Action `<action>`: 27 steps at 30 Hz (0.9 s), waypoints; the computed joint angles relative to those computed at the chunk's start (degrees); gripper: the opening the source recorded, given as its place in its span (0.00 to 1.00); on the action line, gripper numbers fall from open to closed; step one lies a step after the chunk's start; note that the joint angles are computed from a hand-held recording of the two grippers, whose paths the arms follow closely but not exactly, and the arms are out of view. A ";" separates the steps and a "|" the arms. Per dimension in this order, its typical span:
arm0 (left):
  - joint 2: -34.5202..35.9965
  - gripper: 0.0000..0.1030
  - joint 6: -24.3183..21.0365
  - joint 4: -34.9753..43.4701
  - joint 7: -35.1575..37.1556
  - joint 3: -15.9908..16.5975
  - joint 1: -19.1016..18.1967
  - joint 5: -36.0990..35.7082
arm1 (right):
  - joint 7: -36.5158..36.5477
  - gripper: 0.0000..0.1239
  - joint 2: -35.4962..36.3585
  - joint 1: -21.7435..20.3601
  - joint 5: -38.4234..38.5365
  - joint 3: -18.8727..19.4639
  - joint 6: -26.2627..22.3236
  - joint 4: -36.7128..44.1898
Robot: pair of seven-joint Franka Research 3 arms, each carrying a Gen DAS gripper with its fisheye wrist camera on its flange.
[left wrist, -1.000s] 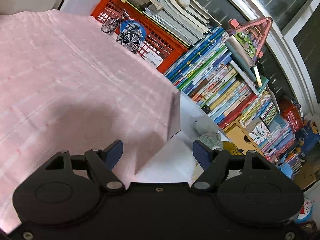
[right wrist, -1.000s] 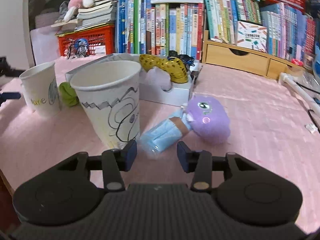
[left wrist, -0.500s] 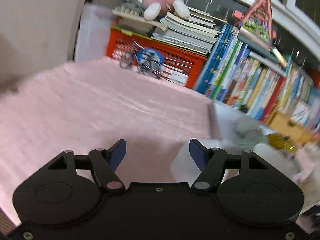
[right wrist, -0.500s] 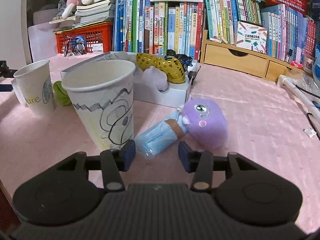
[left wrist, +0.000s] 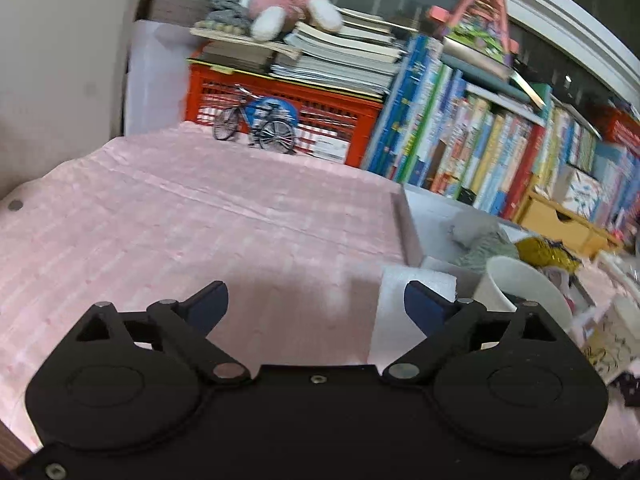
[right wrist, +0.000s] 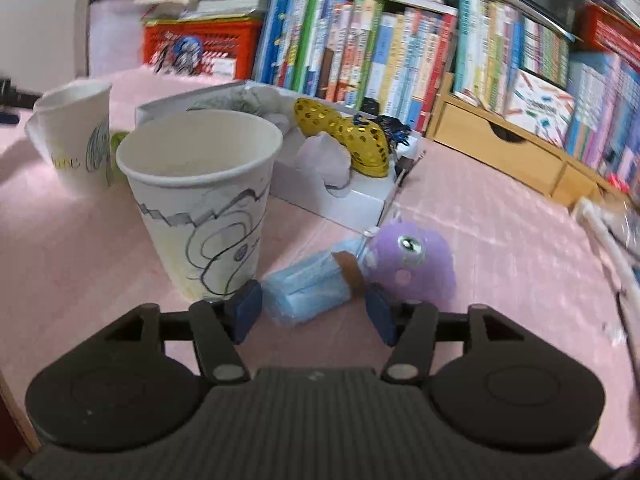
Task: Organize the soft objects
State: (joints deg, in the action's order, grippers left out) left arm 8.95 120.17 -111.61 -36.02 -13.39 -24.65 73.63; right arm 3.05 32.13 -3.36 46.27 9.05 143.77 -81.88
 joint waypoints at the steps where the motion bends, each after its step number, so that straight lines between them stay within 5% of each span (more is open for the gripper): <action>1: 0.35 0.92 0.05 0.46 0.69 0.01 0.04 -0.17 | 0.15 0.61 0.66 0.24 -1.15 -0.33 -0.94 1.28; 7: 0.08 0.92 1.69 0.44 -2.96 0.55 0.36 -0.33 | 0.92 0.59 3.73 0.57 -5.44 -0.62 -5.41 6.93; 11: -0.94 0.92 1.62 -0.56 -5.32 0.45 0.70 0.36 | 1.50 0.38 4.19 -0.33 -4.51 0.16 -8.06 7.72; 17: -0.81 0.93 5.41 -1.05 -6.56 0.65 2.00 0.19 | -3.71 0.24 0.74 -1.12 1.04 1.52 -3.58 1.20; 25: 0.66 0.90 12.13 -0.37 -10.54 1.63 3.23 2.82 | -7.86 0.18 -3.03 -2.23 9.33 1.79 -1.29 -3.73; 27: 0.88 0.79 13.81 -0.36 -11.29 1.92 3.42 3.51 | -9.05 0.18 -4.13 -2.38 11.52 1.67 -0.99 -4.96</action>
State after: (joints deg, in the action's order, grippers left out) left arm 9.83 133.98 -111.97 -47.32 -11.48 -21.23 77.14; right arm -6.00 28.00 -5.74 57.79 10.72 142.77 -86.84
